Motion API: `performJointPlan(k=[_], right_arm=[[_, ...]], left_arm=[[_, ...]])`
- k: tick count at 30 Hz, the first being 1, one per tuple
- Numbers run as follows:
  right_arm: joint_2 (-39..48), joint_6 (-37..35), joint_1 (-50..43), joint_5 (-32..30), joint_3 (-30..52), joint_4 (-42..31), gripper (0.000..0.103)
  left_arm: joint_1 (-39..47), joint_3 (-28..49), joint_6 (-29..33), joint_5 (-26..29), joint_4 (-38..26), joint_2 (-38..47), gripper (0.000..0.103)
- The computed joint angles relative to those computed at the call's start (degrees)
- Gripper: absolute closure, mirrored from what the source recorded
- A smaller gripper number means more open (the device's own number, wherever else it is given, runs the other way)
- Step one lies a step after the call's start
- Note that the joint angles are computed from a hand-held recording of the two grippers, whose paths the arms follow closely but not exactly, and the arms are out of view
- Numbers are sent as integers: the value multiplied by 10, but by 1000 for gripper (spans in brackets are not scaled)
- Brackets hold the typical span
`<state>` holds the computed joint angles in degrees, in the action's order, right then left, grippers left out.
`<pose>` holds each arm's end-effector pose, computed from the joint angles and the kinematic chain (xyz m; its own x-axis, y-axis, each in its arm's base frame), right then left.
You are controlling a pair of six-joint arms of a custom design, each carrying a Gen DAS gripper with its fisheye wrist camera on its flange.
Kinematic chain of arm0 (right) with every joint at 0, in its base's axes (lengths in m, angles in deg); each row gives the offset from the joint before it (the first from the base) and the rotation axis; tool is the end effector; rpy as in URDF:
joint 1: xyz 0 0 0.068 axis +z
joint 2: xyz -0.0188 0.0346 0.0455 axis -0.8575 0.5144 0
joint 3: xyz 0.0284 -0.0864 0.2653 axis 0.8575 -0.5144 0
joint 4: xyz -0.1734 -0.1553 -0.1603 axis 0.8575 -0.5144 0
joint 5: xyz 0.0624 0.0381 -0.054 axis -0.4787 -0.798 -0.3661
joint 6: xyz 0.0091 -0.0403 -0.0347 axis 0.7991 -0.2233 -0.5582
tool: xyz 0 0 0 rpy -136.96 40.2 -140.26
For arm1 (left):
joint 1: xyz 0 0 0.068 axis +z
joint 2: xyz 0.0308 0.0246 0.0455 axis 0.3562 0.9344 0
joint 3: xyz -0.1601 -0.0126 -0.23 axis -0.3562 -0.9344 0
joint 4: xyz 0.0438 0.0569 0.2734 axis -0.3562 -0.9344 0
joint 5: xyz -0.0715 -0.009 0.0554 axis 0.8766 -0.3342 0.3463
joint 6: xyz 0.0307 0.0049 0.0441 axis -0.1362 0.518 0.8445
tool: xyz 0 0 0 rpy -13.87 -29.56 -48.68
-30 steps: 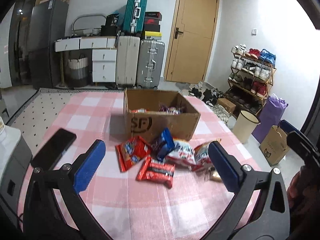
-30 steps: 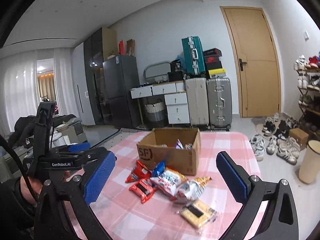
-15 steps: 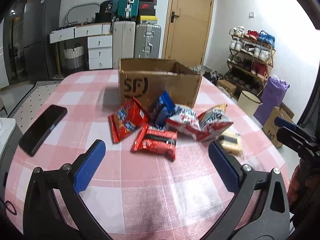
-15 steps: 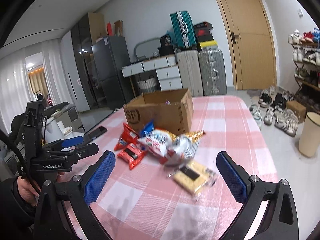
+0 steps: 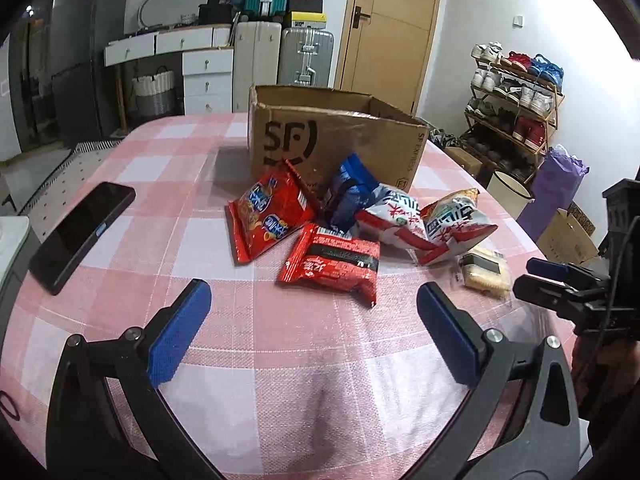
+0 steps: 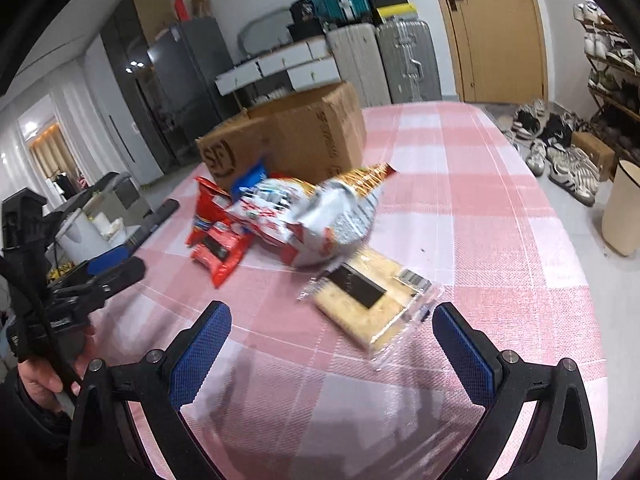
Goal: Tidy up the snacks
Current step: 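Move both tools back from the box toward the snack pile, then lower the right tool onto the clear cracker pack and close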
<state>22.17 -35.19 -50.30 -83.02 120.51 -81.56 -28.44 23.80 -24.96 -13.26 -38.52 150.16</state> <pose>0.3144 0.0663 0.1025 -0.6856 -0.2623 -0.6791 -0.5684 0.7757 0.2742 0.2115 -0.2114 0.1236 -0.6044 -0.2323 -0.7621 -0.2005 0.9701 -0.1367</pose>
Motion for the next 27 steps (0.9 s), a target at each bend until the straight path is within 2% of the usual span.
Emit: performJointPlan(k=[13, 17, 23, 27], right_arm=[[94, 2, 34, 58, 114, -75, 1], [104, 12, 48, 91, 128, -76, 1], [113, -8, 83, 179, 133, -77, 5], [114, -7, 86, 190, 134, -75, 9]], left_arm=[[20, -15, -1, 14, 15, 6, 0], [24, -21, -1, 15, 20, 1, 0], [20, -26, -11, 13, 15, -5, 0], [20, -29, -12, 16, 14, -8, 0]])
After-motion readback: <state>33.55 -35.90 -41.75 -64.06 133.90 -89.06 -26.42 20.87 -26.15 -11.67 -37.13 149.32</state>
